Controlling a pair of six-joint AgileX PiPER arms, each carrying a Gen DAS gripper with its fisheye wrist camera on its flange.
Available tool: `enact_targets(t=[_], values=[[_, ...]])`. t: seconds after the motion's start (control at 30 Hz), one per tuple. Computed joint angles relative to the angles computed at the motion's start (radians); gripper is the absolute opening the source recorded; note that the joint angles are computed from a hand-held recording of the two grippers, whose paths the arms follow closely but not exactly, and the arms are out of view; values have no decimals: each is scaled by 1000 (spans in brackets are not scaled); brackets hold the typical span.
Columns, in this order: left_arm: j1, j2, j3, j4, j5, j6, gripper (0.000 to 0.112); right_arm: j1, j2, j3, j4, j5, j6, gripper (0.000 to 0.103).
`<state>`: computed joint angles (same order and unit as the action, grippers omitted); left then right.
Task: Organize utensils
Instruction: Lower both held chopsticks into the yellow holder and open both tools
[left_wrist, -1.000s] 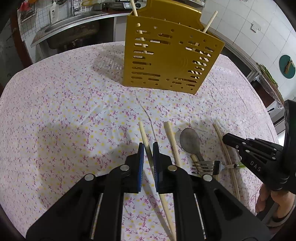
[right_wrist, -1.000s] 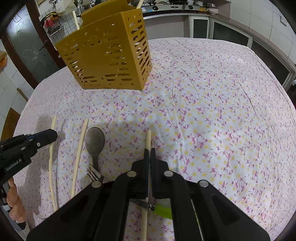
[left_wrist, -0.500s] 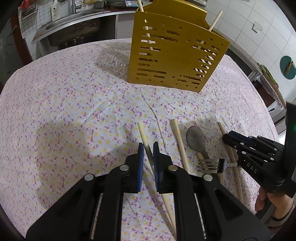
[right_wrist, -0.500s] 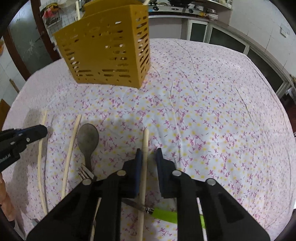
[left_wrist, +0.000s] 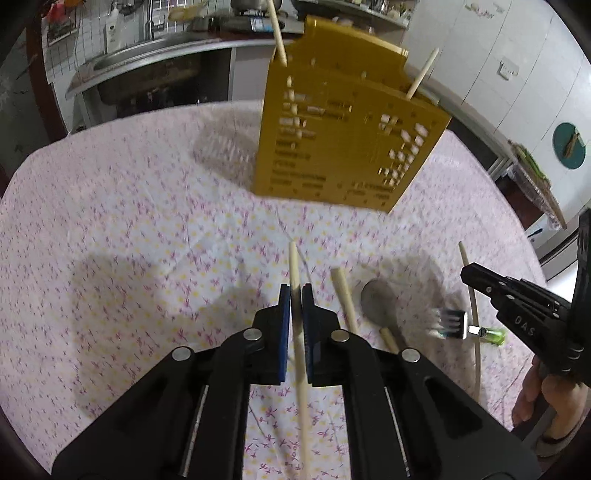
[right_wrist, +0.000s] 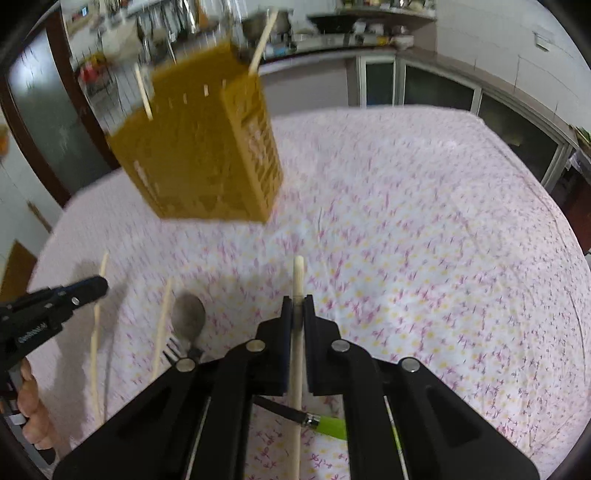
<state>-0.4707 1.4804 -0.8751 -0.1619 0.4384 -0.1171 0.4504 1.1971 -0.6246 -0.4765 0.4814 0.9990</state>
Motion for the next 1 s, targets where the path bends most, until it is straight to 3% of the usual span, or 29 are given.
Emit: enact_targets(t=[0.13, 0.43, 0.67, 0.77, 0.87, 1.0], values=[[-12, -62, 20, 41, -50, -26, 4, 9, -90, 62, -191, -76, 205, 6], [8, -164, 44, -136, -118, 163, 4, 93, -198, 98, -660, -22, 668, 6], [2, -181, 4, -132, -151, 175, 4, 107, -211, 88, -840, 14, 817, 6], [9, -184, -10, -211, -183, 257, 4, 110, -220, 77, -880, 23, 845, 6], [21, -175, -37, -285, -205, 335, 4, 92, -218, 59, -923, 4, 874, 6], [29, -136, -108, -272, -214, 335, 4, 52, -189, 2, -967, -31, 882, 6]])
